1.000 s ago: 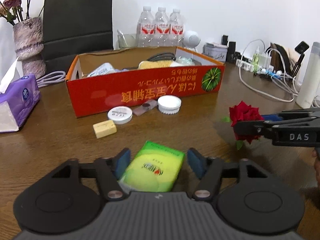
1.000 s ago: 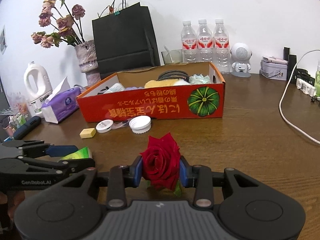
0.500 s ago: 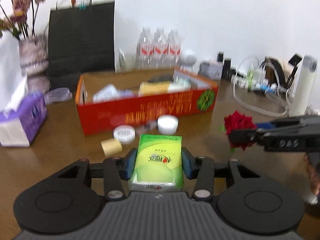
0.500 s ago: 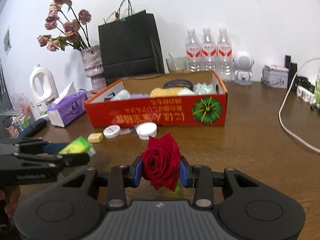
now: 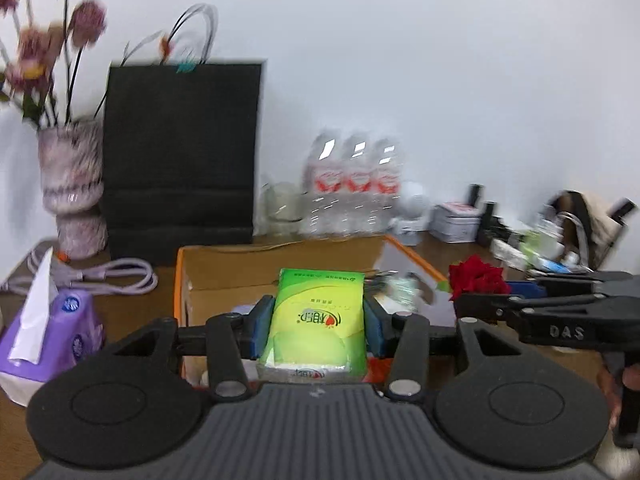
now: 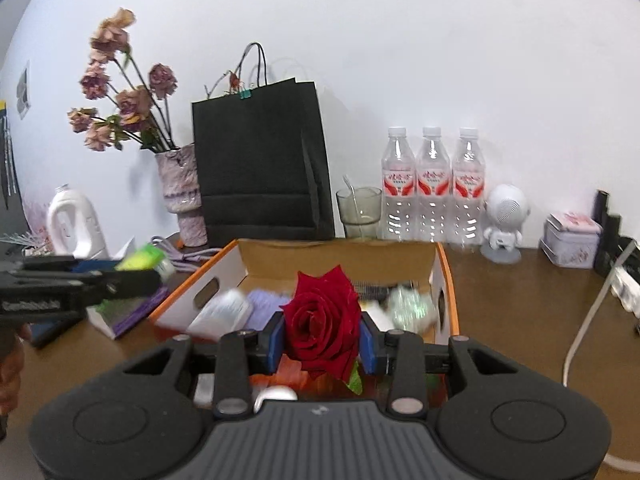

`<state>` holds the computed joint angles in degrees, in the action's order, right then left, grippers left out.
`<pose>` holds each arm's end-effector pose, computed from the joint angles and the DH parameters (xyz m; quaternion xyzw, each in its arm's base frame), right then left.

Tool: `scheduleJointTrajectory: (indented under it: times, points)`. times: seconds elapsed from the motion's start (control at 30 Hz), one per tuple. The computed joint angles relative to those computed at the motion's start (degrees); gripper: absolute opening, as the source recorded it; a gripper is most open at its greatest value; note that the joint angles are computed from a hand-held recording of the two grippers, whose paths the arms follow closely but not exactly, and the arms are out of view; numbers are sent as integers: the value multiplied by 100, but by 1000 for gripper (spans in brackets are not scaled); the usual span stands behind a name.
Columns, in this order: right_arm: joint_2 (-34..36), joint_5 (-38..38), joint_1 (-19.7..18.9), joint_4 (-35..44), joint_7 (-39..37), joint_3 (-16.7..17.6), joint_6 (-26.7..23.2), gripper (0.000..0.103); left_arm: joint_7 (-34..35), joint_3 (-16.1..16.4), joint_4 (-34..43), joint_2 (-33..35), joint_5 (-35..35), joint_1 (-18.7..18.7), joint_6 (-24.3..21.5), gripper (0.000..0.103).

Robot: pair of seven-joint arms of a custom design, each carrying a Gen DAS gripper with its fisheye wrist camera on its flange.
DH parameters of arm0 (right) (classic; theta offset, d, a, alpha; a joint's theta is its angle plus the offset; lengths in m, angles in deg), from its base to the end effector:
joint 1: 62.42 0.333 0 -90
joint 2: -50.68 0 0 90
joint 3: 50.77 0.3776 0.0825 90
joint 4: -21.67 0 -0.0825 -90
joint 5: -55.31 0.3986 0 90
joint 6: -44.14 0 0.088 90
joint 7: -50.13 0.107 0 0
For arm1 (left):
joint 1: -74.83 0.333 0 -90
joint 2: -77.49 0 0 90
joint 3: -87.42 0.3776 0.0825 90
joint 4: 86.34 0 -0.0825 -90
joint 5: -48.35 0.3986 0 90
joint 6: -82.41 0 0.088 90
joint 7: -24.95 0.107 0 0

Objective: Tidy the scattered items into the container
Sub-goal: 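Carry the tissue pack and rose in both tools over the box, then open both tools to drop the tissue pack and rose, then withdraw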

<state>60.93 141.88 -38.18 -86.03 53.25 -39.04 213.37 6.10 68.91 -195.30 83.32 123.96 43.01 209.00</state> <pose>0.5682 0.3194 0.5223 -0.7786 0.3519 -0.1489 0.4978 0.4359 -0.4625 0.5463 -0.6806 0.5134 -0.3649 0.3743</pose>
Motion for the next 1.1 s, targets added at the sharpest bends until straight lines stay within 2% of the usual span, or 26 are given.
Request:
scheduleJointTrajectory:
  times: [0.1, 0.2, 0.37, 0.5, 0.57, 0.67, 0.73, 0.77, 0.8, 0.83, 0.87, 0.93, 0.97, 1.1]
  points:
    - [548, -1555, 235, 525, 1421, -134, 154, 36, 104, 142, 249, 255, -307, 139, -29, 47]
    - [1076, -2943, 559, 1060, 2853, -462, 42, 36, 120, 296, 361, 421, -526, 296, 232, 47]
    - [1765, -4299, 999, 1822, 4337, -928, -124, 36, 736, 448, 708, 789, -940, 367, 109, 47]
    - [2130, -5057, 1189, 2213, 5103, -1195, -214, 37, 1010, 538, 779, 911, -1099, 383, 162, 47]
    - [2259, -5256, 1139, 2365, 5280, -1140, -284, 39, 1055, 574, 781, 952, -1174, 401, 235, 47]
    - [2340, -5594, 1107, 2379, 5396, -1064, -150, 42, 1023, 619, 741, 966, -1186, 399, 309, 54]
    - [2344, -5843, 1123, 2351, 5520, -1082, -82, 47, 996, 633, 719, 954, -1218, 396, 283, 61]
    - [2336, -5966, 1153, 2328, 5639, -1133, -47, 50, 966, 637, 703, 936, -1230, 389, 244, 69]
    - [2314, -6064, 1166, 2291, 5754, -1166, -4, 57, 924, 639, 679, 909, -1221, 381, 208, 78]
    - [2279, -6123, 1132, 2230, 5821, -1143, 66, 65, 861, 640, 632, 864, -1180, 374, 198, 82]
    - [2229, -6139, 1037, 2149, 5822, -1041, 155, 69, 784, 638, 571, 808, -1113, 372, 215, 88]
    - [2115, -6083, 787, 1969, 5675, -753, 350, 84, 682, 614, 484, 708, -983, 368, 231, 96]
    - [2050, -6017, 639, 1866, 5544, -580, 451, 86, 660, 595, 467, 674, -915, 359, 208, 101]
    - [1763, -5550, 23, 1474, 4890, 146, 720, 100, 400, 516, 291, 474, -570, 357, 385, 103]
